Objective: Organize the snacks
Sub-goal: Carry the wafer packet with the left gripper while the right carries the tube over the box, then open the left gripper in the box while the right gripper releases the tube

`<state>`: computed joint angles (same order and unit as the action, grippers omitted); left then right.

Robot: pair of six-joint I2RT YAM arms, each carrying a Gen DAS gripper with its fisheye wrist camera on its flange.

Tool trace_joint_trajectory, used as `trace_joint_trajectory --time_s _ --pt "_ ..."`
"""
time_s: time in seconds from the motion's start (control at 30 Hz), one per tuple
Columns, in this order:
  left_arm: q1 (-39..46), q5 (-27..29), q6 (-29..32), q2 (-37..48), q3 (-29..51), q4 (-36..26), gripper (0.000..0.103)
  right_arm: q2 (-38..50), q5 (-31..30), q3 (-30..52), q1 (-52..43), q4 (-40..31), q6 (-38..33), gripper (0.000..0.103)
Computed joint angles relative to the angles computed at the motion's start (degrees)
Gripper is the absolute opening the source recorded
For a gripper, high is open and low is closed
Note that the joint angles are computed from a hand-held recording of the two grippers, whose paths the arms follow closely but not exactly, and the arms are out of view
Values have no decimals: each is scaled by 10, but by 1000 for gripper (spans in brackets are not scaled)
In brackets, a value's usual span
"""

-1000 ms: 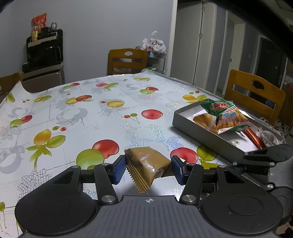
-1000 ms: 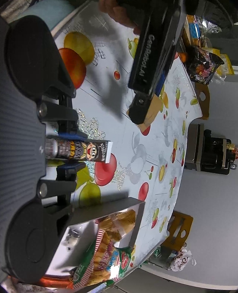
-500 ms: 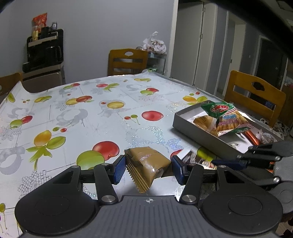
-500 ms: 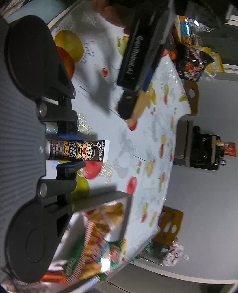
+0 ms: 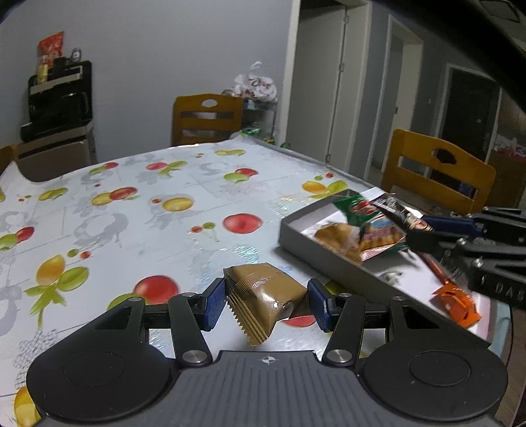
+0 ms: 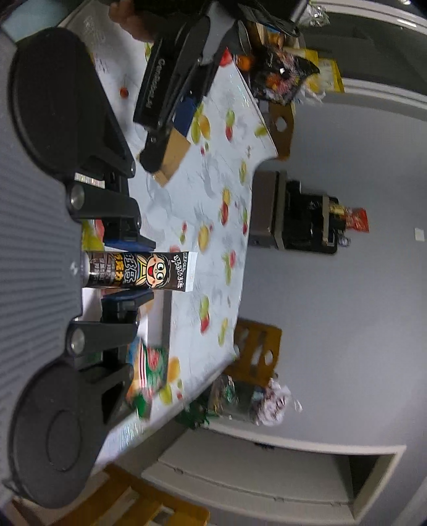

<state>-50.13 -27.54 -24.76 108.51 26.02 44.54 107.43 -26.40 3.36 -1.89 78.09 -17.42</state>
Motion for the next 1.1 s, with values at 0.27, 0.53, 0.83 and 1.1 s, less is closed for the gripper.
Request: trace_joint_trajectory --time_s 0.27,0.53,0.83,1.1 --pt "-23 31 40 35 85 -26 54 -63 -77 23 -168 -118 -51 23" --pt "-54 71 81 100 193 -58 54 -52 -143 65 -293 -218 -114 23" --pt "-51 134 96 195 321 -132 54 -24 -171 111 -321 -328 -167 23" --pt "-47 159 101 234 366 -173 55 11 -150 138 -288 -339 -145 23"
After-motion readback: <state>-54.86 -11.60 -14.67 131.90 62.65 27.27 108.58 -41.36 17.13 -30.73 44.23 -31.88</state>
